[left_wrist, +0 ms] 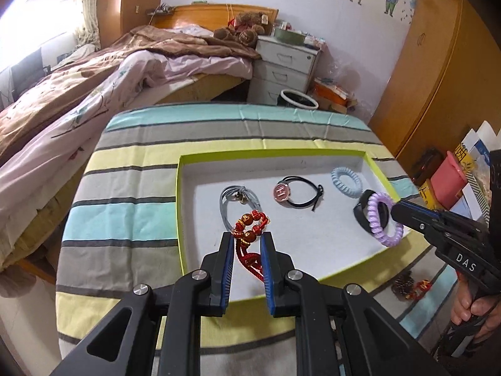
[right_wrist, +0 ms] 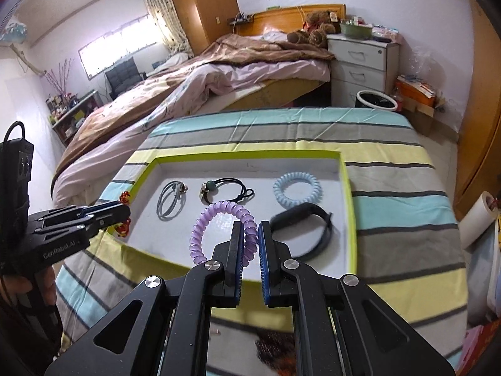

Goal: Organize jewelry
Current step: 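Carry the purple coil and red beaded bracelet over the tray with both tools, then open both tools to drop the purple coil and red bracelet into the tray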

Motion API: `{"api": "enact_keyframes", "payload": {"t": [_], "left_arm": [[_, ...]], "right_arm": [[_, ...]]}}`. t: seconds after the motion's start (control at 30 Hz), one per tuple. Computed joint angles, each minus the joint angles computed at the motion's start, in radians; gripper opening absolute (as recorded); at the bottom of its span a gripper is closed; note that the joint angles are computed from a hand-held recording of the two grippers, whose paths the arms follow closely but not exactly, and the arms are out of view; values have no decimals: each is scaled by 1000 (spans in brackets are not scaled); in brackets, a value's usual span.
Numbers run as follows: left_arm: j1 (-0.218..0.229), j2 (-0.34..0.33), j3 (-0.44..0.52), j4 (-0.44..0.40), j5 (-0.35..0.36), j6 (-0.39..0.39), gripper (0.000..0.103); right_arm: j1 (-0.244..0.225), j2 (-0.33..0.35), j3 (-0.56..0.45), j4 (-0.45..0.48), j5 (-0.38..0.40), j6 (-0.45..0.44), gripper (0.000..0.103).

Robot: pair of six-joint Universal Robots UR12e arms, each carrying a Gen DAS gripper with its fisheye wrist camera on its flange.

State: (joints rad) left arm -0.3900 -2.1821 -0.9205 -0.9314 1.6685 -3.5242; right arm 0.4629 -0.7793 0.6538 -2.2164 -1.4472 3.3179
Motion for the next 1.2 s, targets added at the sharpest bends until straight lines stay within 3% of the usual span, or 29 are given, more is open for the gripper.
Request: {"api": "enact_keyframes", "payload": {"t": [0.37,0.9,1.1,1.2], "left_arm": [[13,-39,43,-92,-62,18,17],[17,-76,105,-144,-34,20,17],[19,-83,117,-147,-23,10,17],[21,-84,116,-143,-27,5,18]], "right_arm": [[13,125,-220,201,-8,-38,9],[23,257,-474,383,-78,-81,10],[25,290,-537,407,-97,-91,10],[24,281,-517,391,-93,-94,10]]}}
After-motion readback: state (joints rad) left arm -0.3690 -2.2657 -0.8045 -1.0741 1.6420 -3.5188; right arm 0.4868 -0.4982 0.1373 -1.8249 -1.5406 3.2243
